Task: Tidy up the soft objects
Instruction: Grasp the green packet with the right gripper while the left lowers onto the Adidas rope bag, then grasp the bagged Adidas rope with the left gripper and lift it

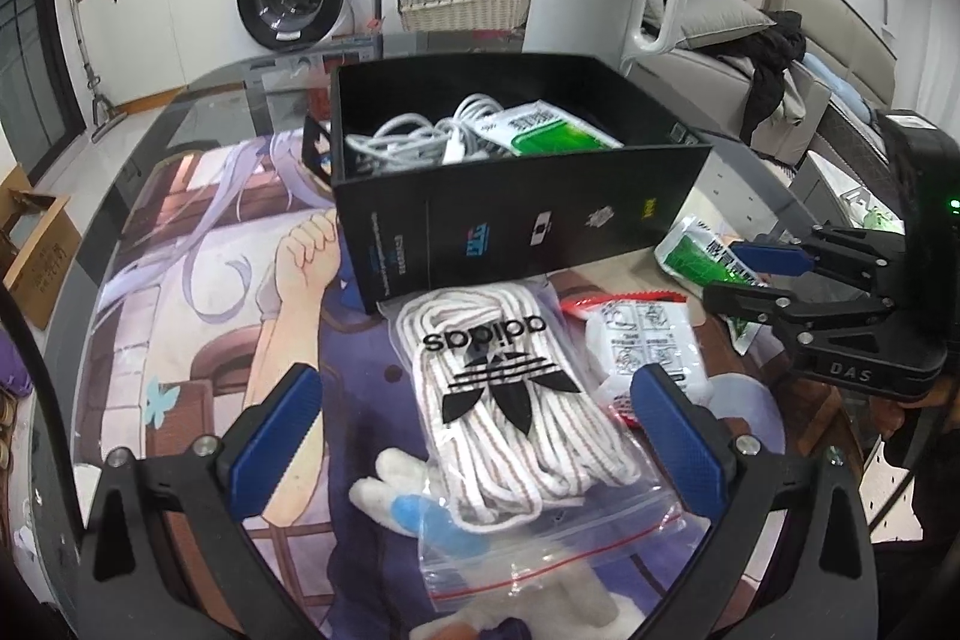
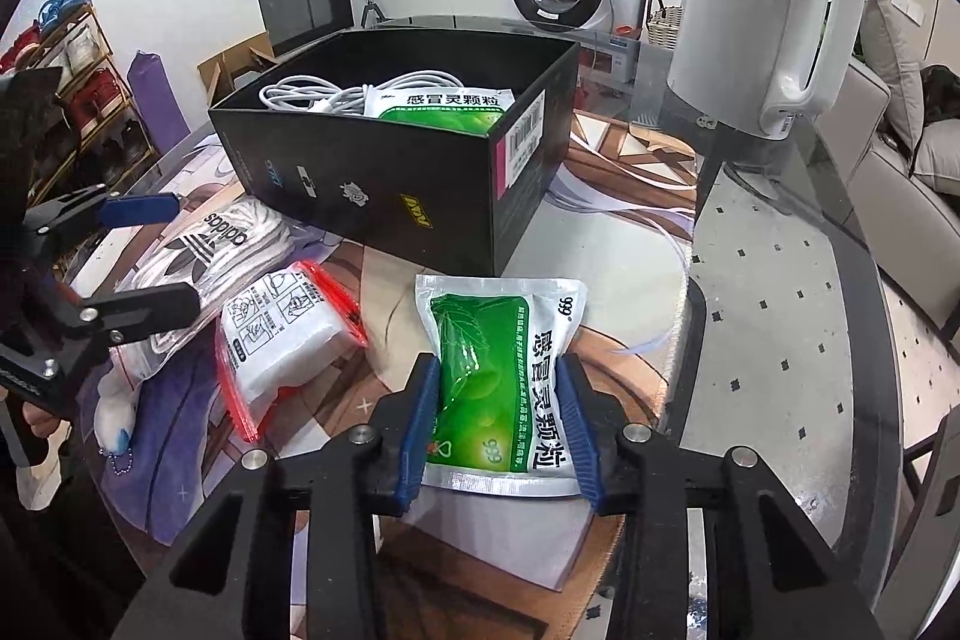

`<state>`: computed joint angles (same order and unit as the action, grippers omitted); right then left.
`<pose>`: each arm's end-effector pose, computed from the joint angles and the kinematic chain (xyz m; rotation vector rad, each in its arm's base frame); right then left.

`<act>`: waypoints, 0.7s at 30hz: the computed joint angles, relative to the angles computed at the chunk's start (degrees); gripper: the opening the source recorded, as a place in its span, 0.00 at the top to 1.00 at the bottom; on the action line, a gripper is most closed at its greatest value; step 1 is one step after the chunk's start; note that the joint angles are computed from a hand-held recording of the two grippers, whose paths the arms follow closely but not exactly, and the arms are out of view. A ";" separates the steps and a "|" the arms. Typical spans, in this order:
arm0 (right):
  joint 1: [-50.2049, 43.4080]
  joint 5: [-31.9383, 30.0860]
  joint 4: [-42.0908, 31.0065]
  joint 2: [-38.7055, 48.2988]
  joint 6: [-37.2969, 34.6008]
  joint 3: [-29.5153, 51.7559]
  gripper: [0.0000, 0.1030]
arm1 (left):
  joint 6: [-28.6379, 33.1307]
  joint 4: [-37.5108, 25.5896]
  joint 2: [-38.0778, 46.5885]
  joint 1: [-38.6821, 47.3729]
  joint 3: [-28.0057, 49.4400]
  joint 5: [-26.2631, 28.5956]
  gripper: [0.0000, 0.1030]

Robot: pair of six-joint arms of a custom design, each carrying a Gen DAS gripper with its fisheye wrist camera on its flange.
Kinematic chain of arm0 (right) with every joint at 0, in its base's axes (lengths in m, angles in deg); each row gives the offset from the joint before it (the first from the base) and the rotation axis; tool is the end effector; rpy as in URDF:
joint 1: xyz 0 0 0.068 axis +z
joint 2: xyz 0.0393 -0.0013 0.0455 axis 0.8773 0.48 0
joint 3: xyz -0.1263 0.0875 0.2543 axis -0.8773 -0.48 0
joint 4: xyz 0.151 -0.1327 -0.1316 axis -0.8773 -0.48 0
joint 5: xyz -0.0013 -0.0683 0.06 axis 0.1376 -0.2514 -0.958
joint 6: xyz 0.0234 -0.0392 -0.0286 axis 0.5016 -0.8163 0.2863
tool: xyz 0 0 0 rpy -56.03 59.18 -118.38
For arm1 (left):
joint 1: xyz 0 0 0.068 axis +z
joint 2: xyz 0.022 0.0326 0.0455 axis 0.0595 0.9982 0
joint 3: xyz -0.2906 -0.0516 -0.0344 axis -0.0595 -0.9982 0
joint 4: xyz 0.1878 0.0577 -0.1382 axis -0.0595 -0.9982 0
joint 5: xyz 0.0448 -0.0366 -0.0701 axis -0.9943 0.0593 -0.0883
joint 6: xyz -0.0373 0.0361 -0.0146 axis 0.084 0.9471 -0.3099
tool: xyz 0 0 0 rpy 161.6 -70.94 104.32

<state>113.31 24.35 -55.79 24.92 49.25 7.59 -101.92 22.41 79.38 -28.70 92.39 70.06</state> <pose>0.1353 0.1517 0.1309 -0.4623 2.4157 0.0846 0.1826 -0.1133 0.2127 0.3980 2.4268 -0.3105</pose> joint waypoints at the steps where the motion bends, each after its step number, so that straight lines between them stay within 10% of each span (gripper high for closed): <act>1: -0.05 -0.08 0.07 0.03 -0.10 0.01 0.62 | -0.08 -0.21 0.80 0.47 0.36 0.88 0.00; 9: -0.33 -0.41 0.86 0.33 -0.55 -0.21 0.62 | -0.18 0.88 4.14 2.15 0.72 3.81 0.02; 14: -0.81 -0.71 1.24 0.38 -1.05 -0.35 0.62 | 0.72 2.29 2.81 3.69 -1.09 5.11 0.39; 21: -0.73 -0.60 1.07 0.41 -0.97 -0.25 0.62 | 0.92 3.15 2.58 3.44 -1.60 5.27 0.48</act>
